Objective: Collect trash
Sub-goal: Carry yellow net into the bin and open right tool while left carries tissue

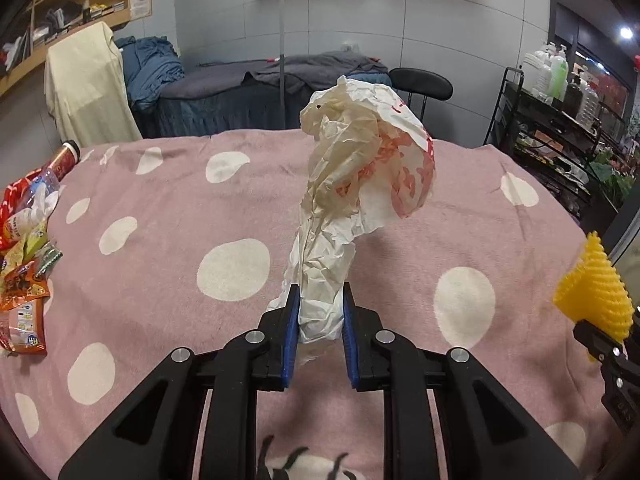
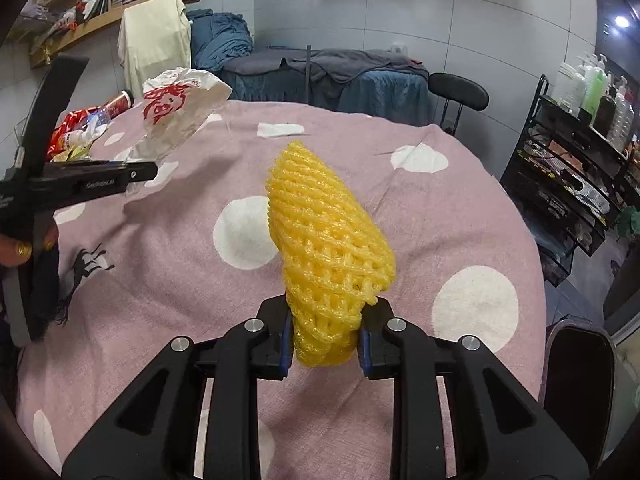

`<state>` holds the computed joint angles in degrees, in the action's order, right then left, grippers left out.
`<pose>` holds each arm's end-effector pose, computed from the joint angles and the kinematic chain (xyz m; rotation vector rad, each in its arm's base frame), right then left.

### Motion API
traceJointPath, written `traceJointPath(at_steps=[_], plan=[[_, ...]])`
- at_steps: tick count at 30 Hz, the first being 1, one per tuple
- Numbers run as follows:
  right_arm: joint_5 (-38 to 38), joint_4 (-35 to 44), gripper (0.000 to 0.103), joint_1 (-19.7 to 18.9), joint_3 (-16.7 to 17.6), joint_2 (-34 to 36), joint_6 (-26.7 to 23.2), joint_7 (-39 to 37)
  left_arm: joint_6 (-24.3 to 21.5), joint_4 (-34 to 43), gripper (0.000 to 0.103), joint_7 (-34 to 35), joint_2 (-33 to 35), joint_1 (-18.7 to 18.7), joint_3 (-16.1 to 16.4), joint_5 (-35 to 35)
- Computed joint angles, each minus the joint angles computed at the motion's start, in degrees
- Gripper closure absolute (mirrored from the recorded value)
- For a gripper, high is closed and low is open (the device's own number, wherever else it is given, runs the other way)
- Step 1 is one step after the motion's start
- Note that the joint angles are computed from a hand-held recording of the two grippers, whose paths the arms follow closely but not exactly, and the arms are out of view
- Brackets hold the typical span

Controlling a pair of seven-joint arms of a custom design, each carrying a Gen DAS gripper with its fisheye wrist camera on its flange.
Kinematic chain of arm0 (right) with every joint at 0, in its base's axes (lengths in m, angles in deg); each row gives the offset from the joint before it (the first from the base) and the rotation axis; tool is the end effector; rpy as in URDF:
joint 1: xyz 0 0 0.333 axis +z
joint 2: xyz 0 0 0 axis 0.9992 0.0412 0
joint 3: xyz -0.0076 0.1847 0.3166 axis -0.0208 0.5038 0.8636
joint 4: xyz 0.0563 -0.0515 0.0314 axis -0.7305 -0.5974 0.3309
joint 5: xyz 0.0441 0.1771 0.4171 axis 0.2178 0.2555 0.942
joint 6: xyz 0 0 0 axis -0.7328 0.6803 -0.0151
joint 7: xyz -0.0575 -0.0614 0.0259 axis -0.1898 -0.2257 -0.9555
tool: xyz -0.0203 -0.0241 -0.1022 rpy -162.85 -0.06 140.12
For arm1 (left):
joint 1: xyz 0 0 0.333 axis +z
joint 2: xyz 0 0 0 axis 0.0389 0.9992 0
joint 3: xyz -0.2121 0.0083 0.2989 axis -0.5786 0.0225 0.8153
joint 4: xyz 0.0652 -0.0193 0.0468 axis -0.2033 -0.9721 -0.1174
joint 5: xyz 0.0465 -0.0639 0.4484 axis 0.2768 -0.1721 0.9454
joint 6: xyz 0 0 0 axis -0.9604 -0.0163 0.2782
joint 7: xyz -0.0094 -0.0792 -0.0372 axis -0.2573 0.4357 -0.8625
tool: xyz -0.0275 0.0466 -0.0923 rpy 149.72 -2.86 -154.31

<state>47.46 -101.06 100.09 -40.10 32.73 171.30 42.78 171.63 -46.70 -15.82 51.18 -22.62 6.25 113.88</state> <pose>0.6207 0.1865 0.4913 -1.8109 1.6362 -0.7333 0.6439 -0.3910 0.5194 -1.5840 1.9642 -0.8304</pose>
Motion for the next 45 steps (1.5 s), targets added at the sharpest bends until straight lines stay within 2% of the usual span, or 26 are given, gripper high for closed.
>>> traceJointPath(at_steps=[6,10,14,16,20,27,36,40,45], plan=[[-13.81,-0.34,0.078,-0.39,-0.94,-1.54,2.27,13.36,3.72,-4.92,0.084,-4.72,-4.83,-1.35,-0.65,5.51],[-23.94,-1.82,0.078,-1.88,-0.40,-4.25,3.09,23.76,6.51,-7.53,0.083,-6.14,-7.01,-0.37,-2.39,6.40],[-28.71,-5.09,0.078,-4.44,1.04,-7.85,4.07,29.81,8.74,-9.36,0.083,-6.33,-8.39,-0.27,-3.83,6.82],[-29.42,-6.77,0.078,-5.72,1.74,-9.55,4.40,31.24,9.20,-9.79,0.083,-7.08,-8.77,-0.60,-4.32,8.11],[-31.44,-10.59,0.078,-8.85,3.62,-13.63,4.38,35.30,11.14,-10.47,0.083,-5.42,-8.89,-0.77,-5.56,6.43],[-32.89,-15.93,0.078,-13.92,5.73,-18.67,4.47,40.50,13.64,-11.28,0.083,-1.46,-8.58,-2.11,-6.34,0.84],[-30.32,-22.16,0.078,-18.85,7.38,-24.31,3.51,43.46,14.89,-10.02,0.083,8.02,-6.31,-4.24,-7.56,-9.45],[-27.41,-25.09,0.078,-20.34,7.31,-26.82,2.40,42.93,14.62,-8.91,0.083,14.91,-4.70,-4.76,-9.06,-16.01],[-22.45,-28.50,0.078,-22.08,6.64,-29.26,0.04,40.76,13.82,-7.50,0.083,19.10,-3.23,-7.35,-8.78,-19.29]])
